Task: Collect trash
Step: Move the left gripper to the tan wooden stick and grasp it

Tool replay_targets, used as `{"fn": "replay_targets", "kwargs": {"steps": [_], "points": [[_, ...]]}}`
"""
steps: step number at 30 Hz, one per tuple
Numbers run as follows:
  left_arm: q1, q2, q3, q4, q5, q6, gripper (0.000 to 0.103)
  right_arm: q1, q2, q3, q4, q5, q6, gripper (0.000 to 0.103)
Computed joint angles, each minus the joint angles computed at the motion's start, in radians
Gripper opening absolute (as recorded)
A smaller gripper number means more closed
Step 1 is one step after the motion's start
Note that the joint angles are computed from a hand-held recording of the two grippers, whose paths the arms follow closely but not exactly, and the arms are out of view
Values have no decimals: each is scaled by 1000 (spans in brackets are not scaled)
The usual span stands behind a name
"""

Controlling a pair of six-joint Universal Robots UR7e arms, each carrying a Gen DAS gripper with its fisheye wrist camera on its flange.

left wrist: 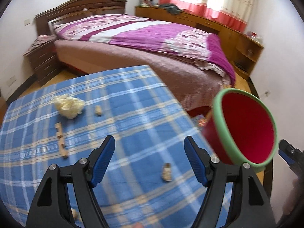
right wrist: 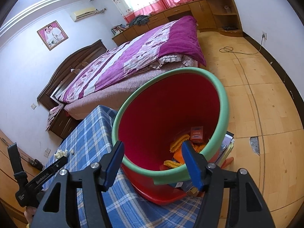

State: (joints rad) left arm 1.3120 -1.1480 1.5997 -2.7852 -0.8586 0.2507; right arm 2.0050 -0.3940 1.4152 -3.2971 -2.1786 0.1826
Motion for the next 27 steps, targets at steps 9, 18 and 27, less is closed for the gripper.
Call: {"fn": "replay_targets", "kwargs": {"steps": [9,18,27], "points": [[58,-7,-42,-21,72,-27,69,8,28,-45,44,-7,6,66],[113,24,-122,22,132,-55,53,14,53,-86,88,-4,11,67],[154,47,-183,154,109,-121,27,19,62,-101,103,-8,13,67]]}}
